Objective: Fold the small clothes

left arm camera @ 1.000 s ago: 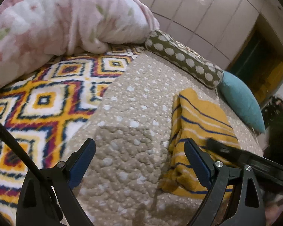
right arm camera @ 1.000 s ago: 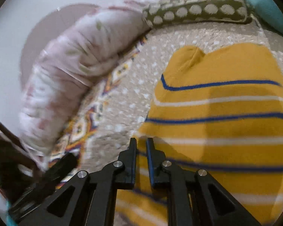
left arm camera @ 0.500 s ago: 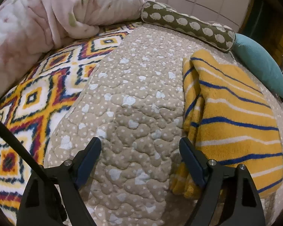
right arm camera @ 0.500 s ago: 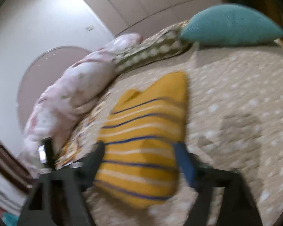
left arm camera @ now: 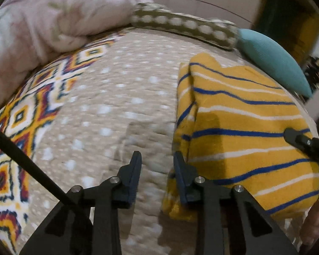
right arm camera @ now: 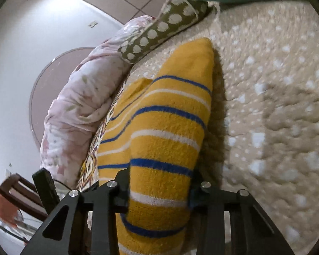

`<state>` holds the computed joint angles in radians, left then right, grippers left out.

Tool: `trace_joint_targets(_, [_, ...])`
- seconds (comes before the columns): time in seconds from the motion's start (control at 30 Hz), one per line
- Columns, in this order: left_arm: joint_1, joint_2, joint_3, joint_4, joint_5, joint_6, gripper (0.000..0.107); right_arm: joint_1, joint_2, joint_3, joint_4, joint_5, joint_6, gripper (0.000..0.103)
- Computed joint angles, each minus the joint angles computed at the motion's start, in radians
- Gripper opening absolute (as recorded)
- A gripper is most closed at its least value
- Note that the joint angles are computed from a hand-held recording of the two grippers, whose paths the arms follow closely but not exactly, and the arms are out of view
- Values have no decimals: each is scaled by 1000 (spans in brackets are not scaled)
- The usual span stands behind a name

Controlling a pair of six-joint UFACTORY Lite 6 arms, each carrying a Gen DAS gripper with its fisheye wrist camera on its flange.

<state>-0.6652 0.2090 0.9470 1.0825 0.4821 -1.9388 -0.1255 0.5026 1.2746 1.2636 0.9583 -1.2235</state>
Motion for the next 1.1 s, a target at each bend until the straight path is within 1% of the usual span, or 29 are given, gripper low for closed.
trace_joint_targets(0.03, [-7,7,10,-8,-2,11,32,-22,-47,-48,-3,-22,-31,41])
trace_joint_targets(0.07, [-14,15,19,-16,2,20,38,-45,-60,-66,-15,-36,-48,43])
trace_joint_targets(0.1, [-20,8,11,-9,17,5,40,-55,-60,-77,-24,-61,-49,46])
trace_joint_targets(0.13, [-19,-8,-6,1,20,-13,41,-55,-48,-86,-33,-90,-35,54])
trace_joint_targets(0.17, [-13,-44,-38,16,16,-37,41,-61,-55,-97,-39,-110,-20,57])
trace_joint_targets(0.2, [-5,-102,-90,59,7,-97,42,-70,-86,-119,-41,-121,-8,58])
trace_joint_targets(0.23, [-3,-146,-129,95,11,-146,46,-78,-128,-145,-43,-132,0,58])
trace_joint_targets(0.27, [-5,-191,-164,114,34,-175,51,-87,-212,-193,-43,-156,-5,58])
trace_joint_targets(0.3, [-8,-230,-191,118,69,-184,53,-107,-292,-241,-35,-180,-38,58])
trace_joint_targets(0.33, [-10,-257,-210,116,96,-184,57,-109,-389,-292,-27,-223,-63,58])
trace_joint_targets(0.37, [-9,-290,-234,116,124,-185,59,-110,-470,-315,-36,-230,-85,57])
trace_joint_targets(0.4, [0,-311,-251,111,128,-179,59,-104,-510,-330,-31,-229,-73,53])
trace_joint_targets(0.43, [5,-333,-268,103,130,-176,60,-87,-519,-314,-44,-185,-33,37])
trace_joint_targets(0.47, [17,-360,-292,104,119,-179,60,-61,-499,-287,-38,-110,-2,25])
trace_joint_targets(0.5, [31,-384,-315,113,104,-181,60,-24,-467,-263,-29,-69,16,24])
trace_joint_targets(0.53, [46,-398,-329,120,94,-171,61,37,-424,-235,-24,-59,38,23])
trace_joint_targets(0.6, [69,-424,-357,132,89,-162,62,186,-309,-163,-46,-113,105,21])
trace_joint_targets(0.63, [83,-444,-374,138,95,-165,62,259,-216,-107,-52,-133,133,21])
trace_joint_targets(0.7, [101,-484,-404,149,108,-173,62,327,-76,-14,-55,-140,164,20])
trace_joint_targets(0.73, [102,-494,-411,150,112,-177,63,369,-14,15,-55,-170,187,16])
trace_joint_targets(0.77, [113,-511,-421,148,109,-171,65,385,6,19,-45,-179,179,14])
trace_joint_targets(0.8, [121,-542,-442,145,105,-168,66,399,-9,-10,-15,-194,146,14])
trace_joint_targets(0.87, [120,-588,-468,143,115,-169,68,408,-51,-75,-5,-130,112,14])
trace_joint_targets(0.97, [115,-646,-496,129,145,-160,73,404,-197,-219,5,-148,43,15])
trace_joint_targets(1.03, [101,-685,-516,119,167,-163,74,374,-313,-312,5,-185,26,16])
trace_joint_targets(1.1, [66,-713,-532,126,209,-181,75,337,-433,-405,-25,-261,40,17])
